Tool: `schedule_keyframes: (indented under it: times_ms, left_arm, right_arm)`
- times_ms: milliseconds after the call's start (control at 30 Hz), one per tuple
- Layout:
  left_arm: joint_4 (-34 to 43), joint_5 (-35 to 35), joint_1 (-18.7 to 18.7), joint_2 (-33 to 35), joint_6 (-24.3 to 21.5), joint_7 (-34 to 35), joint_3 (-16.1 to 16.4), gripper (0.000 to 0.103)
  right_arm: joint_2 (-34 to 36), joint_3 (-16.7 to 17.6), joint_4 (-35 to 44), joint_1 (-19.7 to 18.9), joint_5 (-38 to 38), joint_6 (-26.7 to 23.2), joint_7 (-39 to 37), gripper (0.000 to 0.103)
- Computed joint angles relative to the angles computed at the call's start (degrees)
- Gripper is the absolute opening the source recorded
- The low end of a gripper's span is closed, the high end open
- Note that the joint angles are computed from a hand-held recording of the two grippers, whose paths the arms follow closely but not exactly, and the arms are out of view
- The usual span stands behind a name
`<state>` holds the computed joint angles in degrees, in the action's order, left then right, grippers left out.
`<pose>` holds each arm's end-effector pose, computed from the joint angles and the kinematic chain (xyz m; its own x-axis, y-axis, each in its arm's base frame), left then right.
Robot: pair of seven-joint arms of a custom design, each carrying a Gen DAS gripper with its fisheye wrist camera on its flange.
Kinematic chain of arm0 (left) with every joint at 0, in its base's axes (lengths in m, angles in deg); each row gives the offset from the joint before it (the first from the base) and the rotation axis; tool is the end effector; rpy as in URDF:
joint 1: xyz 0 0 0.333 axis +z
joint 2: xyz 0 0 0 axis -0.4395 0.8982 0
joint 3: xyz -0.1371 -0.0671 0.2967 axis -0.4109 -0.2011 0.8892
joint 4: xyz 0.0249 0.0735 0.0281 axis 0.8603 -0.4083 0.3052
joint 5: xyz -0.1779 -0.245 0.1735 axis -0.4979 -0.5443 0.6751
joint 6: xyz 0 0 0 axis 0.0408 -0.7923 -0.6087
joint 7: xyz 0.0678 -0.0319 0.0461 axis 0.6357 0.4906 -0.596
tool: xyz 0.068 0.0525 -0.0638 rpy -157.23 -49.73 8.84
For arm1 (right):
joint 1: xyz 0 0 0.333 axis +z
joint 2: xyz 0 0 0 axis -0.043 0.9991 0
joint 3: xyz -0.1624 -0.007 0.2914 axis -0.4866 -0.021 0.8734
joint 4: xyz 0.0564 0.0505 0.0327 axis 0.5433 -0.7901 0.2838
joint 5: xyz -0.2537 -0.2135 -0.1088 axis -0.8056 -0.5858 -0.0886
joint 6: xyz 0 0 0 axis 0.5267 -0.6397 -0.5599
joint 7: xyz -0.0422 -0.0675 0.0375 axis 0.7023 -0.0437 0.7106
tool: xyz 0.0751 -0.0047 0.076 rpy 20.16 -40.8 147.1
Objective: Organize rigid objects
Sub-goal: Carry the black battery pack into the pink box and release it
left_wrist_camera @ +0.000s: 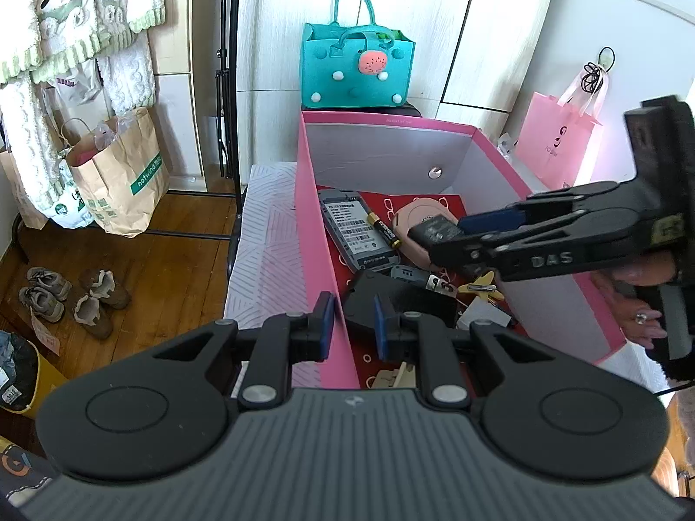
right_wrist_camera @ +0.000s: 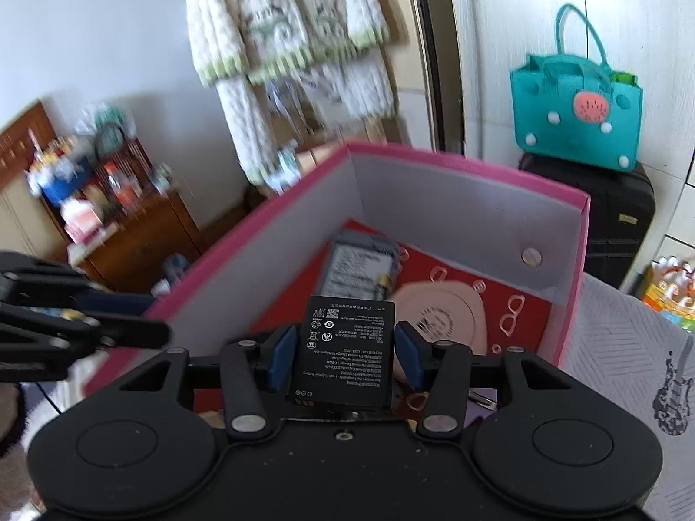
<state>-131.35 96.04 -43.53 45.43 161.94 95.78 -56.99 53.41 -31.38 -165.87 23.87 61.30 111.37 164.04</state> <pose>0.5408 -0.3444 0.4876 -0.3936 -0.9028 0.1734 -0.6874 0.1638 -0.7075 0.6001 0.3320 0.4961 0.4206 -0.8884 -0.1843 -0.6989 -0.1877 -0.6901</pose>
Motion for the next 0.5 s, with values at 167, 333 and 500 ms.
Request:
schedule_keyframes:
  times_ms: [167,333,500]
  left_arm:
    - [-0.2,0.4,-0.4,0.0,0.2,-0.4,0.4,0.017]
    - [-0.1,-2.2,1.7,0.2,-0.8,1.3,-1.9,0.017]
    - [-0.4,-1.0,-0.9,-0.3,-1.5,-1.5,1.0,0.017]
  right_arm:
    - [-2.0,2.3,-3.5,-1.9,3.8,4.0,-2.8,0.060]
    - [-6.9,7.1,-10.6,-4.9,11.2,10.0,-7.8,0.062]
    - [-11.7,4.8,-16.1,-1.9,10.5,13.2,-6.7,0.063]
